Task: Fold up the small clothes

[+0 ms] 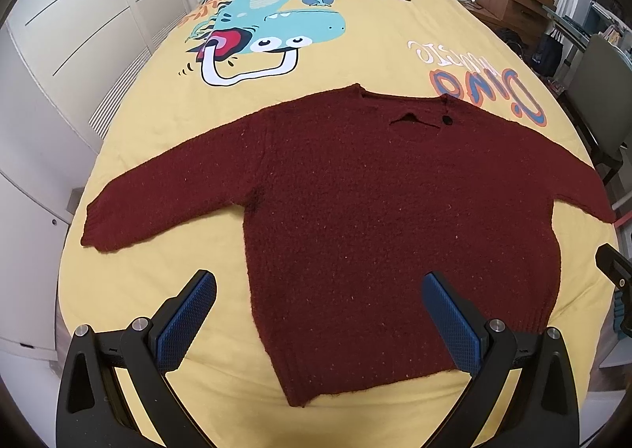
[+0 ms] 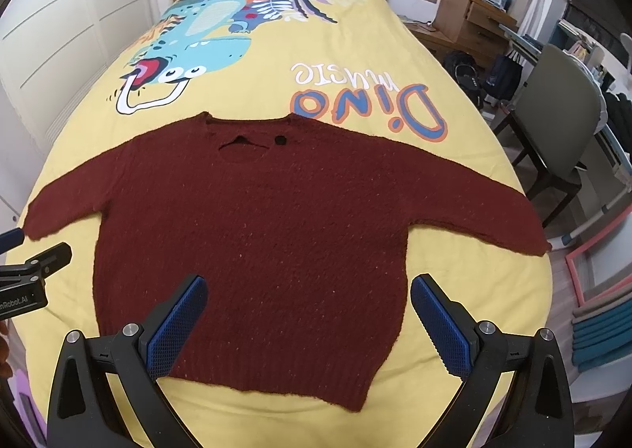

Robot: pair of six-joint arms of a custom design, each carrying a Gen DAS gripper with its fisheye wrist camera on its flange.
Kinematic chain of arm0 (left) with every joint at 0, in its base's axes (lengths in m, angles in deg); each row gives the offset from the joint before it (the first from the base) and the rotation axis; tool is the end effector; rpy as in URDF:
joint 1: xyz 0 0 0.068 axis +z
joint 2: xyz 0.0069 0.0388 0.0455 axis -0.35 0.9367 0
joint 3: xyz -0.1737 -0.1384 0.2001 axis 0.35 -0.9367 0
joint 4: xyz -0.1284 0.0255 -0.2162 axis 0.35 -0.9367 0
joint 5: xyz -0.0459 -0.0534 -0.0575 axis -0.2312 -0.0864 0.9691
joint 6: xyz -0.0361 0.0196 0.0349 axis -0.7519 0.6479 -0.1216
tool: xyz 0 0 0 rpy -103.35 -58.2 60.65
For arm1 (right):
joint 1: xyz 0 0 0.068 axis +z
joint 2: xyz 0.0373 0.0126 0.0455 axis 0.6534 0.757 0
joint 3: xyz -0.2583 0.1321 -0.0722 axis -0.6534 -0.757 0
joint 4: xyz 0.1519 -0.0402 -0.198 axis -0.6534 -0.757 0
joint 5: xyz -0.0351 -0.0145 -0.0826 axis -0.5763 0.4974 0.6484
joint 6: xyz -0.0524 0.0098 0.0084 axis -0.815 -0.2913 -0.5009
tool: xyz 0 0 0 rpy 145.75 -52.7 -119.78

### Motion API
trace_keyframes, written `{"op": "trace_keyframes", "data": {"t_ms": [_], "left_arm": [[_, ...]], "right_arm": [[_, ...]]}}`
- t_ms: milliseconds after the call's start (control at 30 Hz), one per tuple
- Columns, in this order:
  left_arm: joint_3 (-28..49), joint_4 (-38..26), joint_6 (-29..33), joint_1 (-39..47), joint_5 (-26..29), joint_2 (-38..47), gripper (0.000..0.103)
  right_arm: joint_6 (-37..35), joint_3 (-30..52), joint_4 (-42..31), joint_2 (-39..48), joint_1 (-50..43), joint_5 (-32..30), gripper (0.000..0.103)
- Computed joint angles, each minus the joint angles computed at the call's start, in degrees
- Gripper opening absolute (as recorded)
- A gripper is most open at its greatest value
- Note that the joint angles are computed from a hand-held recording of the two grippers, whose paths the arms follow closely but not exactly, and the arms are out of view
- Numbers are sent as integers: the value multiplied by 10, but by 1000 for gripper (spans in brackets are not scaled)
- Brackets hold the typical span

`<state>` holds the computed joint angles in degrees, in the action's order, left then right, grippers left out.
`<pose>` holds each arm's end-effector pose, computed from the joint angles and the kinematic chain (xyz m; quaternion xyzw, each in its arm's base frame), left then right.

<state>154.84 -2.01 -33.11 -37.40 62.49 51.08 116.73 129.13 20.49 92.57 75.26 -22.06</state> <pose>0.3131 -0.0965 0.2483 0.2345 0.9455 -0.0297 0.2239 0.1923 0.1126 0.2220 0.1802 0.9461 -0.0705 0.2596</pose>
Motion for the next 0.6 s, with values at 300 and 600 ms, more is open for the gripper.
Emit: {"op": "trace_keyframes", "data": {"t_ms": [300,600], "left_arm": [[-3,3,6,0,-2,0,102],[-5,4,6,-1,-3,-1,102]], "right_arm": [[1,2,-2,8,4,-1,102],[2,4,-6,10,6,0,102]]}}
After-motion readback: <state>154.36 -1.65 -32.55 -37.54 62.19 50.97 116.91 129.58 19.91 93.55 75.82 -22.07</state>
